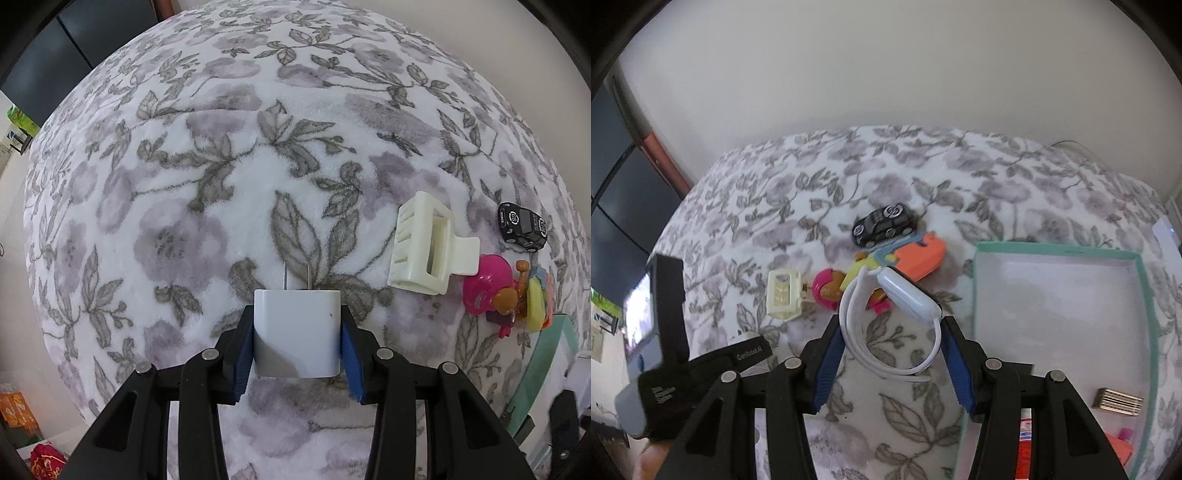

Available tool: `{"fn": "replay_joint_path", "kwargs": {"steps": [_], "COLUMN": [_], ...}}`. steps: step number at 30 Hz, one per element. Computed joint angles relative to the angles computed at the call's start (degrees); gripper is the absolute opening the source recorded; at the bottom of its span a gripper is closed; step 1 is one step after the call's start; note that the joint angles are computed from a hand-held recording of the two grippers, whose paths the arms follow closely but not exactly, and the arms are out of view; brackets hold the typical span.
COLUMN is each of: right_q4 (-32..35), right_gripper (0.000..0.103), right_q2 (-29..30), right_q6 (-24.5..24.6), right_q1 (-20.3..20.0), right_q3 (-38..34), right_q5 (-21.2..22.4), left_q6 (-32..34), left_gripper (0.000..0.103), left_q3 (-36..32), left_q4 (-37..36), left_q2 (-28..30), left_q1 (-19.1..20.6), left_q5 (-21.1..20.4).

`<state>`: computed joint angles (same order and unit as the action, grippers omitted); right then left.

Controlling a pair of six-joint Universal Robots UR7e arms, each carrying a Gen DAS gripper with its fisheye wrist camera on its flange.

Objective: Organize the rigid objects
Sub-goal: 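Carry the white charger cube and white watch band toward the tray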

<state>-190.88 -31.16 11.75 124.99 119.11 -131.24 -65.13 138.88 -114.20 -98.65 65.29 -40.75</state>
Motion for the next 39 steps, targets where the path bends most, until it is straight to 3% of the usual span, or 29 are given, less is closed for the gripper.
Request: {"fn": "replay_joint_path", "kwargs": {"steps": [6, 14, 20, 28, 34, 39], "right_q4": [-1.1, -4.5, -8.0, -10.4, -10.8, -8.4], "right_gripper": [0.055, 0.055, 0.055, 0.055, 0.055, 0.055], "right_q2": [-3.6, -8.7, -12.8, -17.9, -20.6, -22.1], "right_q6": [1.1, 2.1, 3.4, 4.6, 5.6, 7.7], "right_q1": [-0.3, -0.8, -0.2, -0.6, -2.6, -6.4], "right_q3": [2.4, 6.2, 9.8, 13.9, 16.7, 18.8], "right_q5": [-0.7, -1.8, -5.9, -10.5, -11.7, -10.2], "left_q6": [-0.9, -3.8, -1.7, 1.0, 5.0, 9.7], "left_gripper": [0.044, 0.044, 0.044, 0.044, 0.044, 0.044], "left_q3": [0.6, 0.6, 1.1, 1.4, 2.5, 2.9], "left_q4": [0.0, 2.9, 0.5, -4.3, -11.2, -17.4], "left_q2": [-3.0, -7.6, -8.9, -3.3, 3.3, 10.7], "left_q1": [-2.6, -11.9, -20.3, -26.2, -29.4, -29.9], "left_q5": [-1.3, 1.1, 2.3, 1.3, -0.8, -4.5]}}
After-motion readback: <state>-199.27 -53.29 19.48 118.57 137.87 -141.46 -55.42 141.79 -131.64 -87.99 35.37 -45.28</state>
